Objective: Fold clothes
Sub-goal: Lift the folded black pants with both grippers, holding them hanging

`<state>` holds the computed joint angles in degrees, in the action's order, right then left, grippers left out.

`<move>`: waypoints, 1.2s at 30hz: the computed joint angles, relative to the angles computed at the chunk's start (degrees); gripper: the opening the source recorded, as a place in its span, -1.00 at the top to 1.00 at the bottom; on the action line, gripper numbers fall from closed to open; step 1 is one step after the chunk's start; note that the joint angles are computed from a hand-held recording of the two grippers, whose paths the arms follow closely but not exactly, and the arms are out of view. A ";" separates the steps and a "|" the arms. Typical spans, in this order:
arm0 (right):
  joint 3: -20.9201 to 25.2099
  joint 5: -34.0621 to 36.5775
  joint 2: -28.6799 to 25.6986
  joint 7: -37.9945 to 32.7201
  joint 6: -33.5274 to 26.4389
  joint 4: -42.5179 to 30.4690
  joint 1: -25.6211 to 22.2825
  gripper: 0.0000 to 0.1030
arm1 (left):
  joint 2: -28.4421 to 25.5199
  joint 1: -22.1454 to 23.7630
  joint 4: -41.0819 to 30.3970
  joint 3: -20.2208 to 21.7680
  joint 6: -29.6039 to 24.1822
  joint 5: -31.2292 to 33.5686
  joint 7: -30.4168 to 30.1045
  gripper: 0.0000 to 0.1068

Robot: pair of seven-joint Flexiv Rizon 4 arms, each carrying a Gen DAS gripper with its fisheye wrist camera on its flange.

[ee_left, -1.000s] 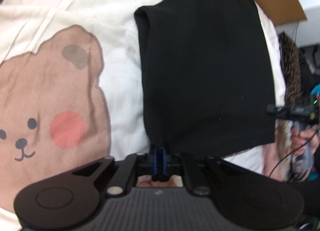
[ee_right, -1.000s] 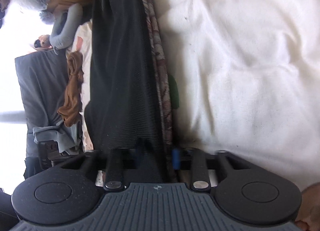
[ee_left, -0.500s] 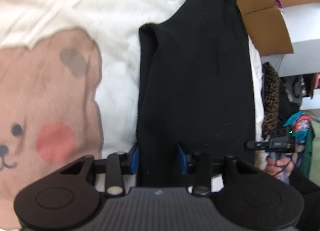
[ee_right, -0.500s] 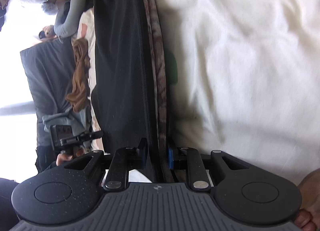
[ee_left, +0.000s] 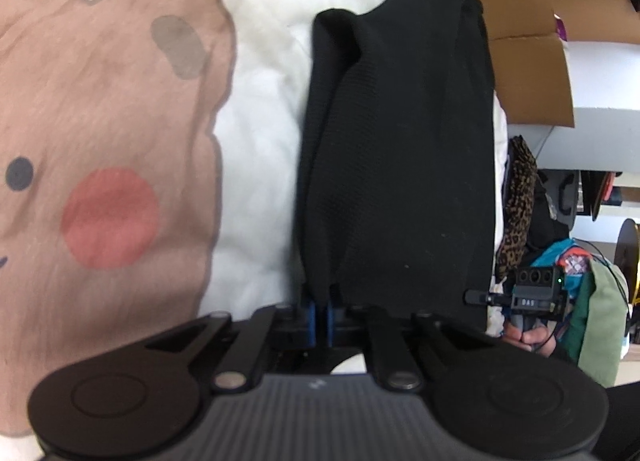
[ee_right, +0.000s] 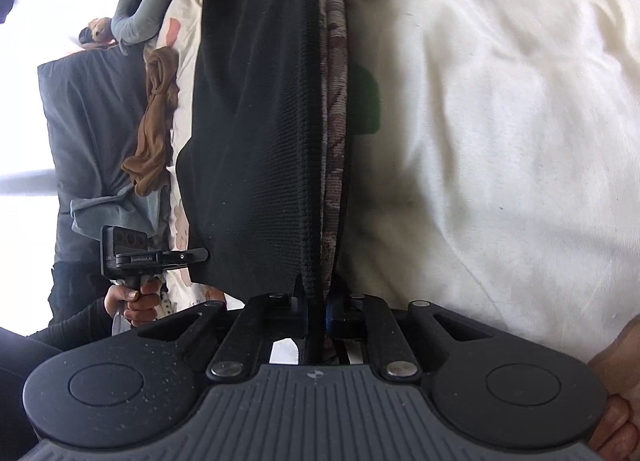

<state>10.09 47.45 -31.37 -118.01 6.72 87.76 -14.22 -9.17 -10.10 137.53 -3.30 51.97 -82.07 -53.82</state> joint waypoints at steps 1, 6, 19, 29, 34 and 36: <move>0.07 0.10 0.31 -0.18 -0.15 0.08 -0.13 0.91 | 0.50 0.07 0.08 0.13 -0.32 0.57 -0.20 0.91; 0.04 0.92 1.55 -1.13 -2.36 -0.61 -0.82 0.92 | 3.32 0.27 0.54 0.76 -2.03 3.38 -1.74 0.92; -1.58 -1.28 4.28 -4.09 -11.59 -1.75 -1.44 0.93 | 13.52 2.06 5.27 3.92 -10.10 15.56 -9.34 0.92; -3.10 -1.39 6.62 -5.66 -15.10 -1.23 -0.92 0.93 | 9.33 0.86 1.10 2.65 -7.94 17.38 -10.89 0.92; -3.33 -0.53 6.75 -5.98 -12.79 -0.61 -0.58 0.93 | 6.08 -0.39 -2.24 0.76 -3.14 15.51 -9.76 0.92; -3.26 0.35 6.71 -6.27 -12.02 -0.80 -0.65 0.93 | 5.83 -0.60 -2.82 0.61 -1.28 13.87 -8.21 0.92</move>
<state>6.82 47.80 -24.66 -124.28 -5.29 86.96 -14.87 -3.34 -10.69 134.71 -2.69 50.69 -68.19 -62.03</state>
